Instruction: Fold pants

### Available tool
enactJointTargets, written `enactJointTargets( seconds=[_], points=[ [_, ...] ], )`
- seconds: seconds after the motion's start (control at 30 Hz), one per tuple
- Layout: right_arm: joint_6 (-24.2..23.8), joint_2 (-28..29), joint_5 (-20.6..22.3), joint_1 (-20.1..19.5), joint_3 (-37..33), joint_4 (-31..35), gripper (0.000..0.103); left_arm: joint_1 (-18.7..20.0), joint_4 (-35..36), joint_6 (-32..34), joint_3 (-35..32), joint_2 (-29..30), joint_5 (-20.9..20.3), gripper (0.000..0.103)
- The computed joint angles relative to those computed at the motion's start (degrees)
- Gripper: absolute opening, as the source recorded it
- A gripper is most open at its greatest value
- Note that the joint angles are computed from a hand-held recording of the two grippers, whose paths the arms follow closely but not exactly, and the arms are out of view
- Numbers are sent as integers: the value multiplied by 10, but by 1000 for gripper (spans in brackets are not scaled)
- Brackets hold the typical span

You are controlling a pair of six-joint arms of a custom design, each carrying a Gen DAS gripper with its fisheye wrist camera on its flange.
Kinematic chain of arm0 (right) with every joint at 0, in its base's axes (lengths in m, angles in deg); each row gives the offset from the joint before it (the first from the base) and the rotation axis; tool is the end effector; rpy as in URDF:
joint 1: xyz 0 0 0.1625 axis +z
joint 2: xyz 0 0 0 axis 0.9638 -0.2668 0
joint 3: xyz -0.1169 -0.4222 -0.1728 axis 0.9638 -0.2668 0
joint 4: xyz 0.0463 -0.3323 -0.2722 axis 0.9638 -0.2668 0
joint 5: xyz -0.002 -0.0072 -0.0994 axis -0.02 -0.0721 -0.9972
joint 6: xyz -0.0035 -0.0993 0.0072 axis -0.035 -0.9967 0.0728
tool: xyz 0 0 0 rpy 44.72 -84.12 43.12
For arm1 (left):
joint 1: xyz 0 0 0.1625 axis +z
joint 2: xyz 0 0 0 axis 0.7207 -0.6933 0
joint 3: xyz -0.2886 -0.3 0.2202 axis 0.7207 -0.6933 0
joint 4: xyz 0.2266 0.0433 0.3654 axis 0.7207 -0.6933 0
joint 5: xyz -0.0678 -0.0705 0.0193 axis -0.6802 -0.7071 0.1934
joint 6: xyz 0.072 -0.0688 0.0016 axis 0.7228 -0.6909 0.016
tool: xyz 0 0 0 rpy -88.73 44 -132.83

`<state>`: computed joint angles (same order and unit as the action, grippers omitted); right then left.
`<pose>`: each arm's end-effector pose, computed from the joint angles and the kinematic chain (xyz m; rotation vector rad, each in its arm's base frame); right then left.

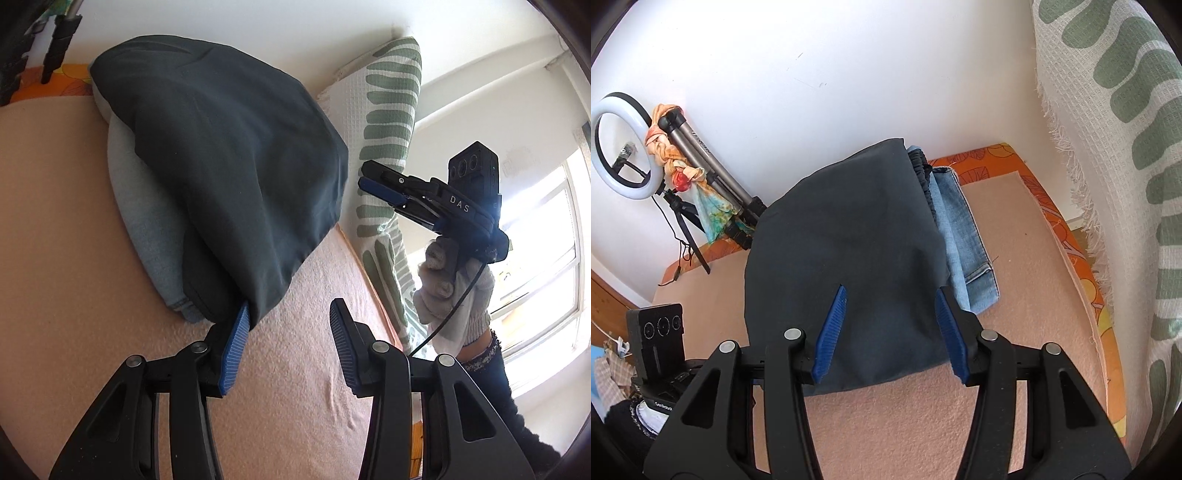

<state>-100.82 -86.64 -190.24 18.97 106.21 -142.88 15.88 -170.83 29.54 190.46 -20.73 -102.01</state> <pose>0.1255 -0.5251 0.2187 0.2080 -2.5578 0.8189 -0.2185 -0.6539 0.1155 -0.5980 -2.8254 0.2166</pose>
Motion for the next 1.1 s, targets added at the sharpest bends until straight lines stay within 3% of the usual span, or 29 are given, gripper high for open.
enactJointTargets(
  seconds=[0.47, 0.7, 1.1],
  points=[
    [59, -18, -66, 108, 119, -124, 60, -60, -71, 20, 135, -148, 146, 47],
    [103, 11, -149, 193, 148, -171, 68, -94, -108, 33, 200, -227, 192, 70],
    [181, 86, -282, 315, 176, -231, 81, -146, -120, 33, 283, -321, 262, 71]
  ],
)
